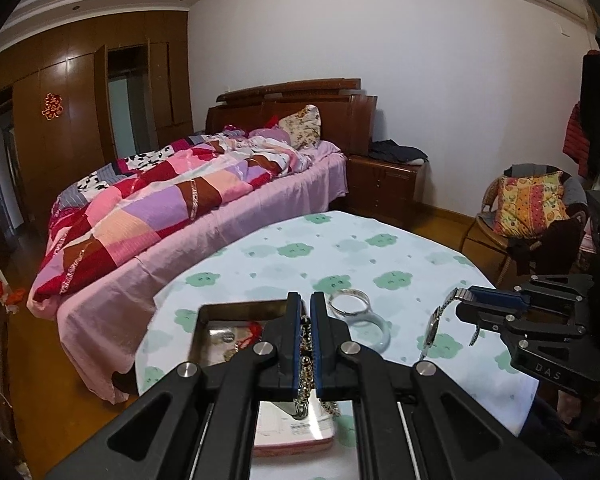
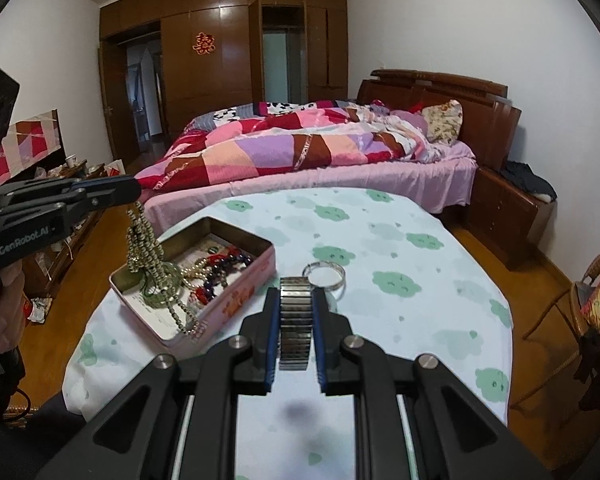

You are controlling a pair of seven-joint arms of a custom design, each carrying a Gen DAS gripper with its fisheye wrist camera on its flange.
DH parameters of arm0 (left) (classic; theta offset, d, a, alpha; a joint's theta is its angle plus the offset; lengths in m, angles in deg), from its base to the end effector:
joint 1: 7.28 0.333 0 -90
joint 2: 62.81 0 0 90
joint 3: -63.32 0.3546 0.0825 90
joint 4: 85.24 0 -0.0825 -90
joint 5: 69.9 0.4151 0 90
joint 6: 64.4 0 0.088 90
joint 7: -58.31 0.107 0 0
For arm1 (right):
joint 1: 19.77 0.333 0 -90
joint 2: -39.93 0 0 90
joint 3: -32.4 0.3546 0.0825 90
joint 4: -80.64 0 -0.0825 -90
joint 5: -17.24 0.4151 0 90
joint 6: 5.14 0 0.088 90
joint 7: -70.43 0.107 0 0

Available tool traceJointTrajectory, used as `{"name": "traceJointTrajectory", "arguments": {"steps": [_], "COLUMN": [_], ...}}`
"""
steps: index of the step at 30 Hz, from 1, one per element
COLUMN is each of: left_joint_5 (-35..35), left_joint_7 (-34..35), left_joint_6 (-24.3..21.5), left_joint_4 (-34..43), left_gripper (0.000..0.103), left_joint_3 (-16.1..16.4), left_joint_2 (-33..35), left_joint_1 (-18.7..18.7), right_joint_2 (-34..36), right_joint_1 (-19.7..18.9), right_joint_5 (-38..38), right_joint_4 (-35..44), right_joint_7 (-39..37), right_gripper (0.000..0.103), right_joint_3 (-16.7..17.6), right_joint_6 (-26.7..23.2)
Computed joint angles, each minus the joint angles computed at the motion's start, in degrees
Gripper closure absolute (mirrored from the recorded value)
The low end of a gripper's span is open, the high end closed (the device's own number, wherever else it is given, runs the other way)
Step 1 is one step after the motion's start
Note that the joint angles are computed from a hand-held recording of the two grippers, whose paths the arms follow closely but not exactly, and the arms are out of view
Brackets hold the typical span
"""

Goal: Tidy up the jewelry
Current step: 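Carry the gold chain into the tin with the left gripper while the right gripper carries the watch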

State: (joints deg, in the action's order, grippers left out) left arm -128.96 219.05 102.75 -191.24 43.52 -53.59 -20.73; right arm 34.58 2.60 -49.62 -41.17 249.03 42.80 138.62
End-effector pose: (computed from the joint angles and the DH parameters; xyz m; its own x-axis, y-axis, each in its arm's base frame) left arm 0.5993 -0.3121 0.5467 -0.7509 -0.6596 -0.0331 -0.3086 0.3947 -0.8654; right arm 0.4848 0.3238 0.5227 -0.1495 -0.9887 0.0134 -0.5545 0.0726 -0.8290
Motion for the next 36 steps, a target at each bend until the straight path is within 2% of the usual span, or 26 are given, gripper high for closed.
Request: {"name": "traceJointTrajectory", "arguments": {"steps": [17,25,36], "left_joint_5": [1.5,4.0,3.6], "left_joint_7": [-2.0,-3.1,-3.1], "left_joint_6": [1.5,1.1,-1.0], "left_joint_4": [4.0,5.0,6.2], "left_gripper": [0.100,0.100,0.100], "left_joint_3": [0.0,-0.5,-1.0], "left_joint_2": [2.5,4.0,5.4], "left_joint_1": [1.9,3.1,4.8], "right_joint_2": [3.2,6.1,11.8], "right_joint_1": [1.1,2.0,4.1], "right_joint_5": [-1.3,-0.8,1.1], "right_joint_4": [5.6,9.3,15.8], "right_joint_7": [-4.1,-6.9,-11.5], "right_gripper": [0.086,0.086,0.086], "right_joint_3": [-0.8,-1.7,-3.7], "right_joint_6": [0.3,0.7,2.8]}}
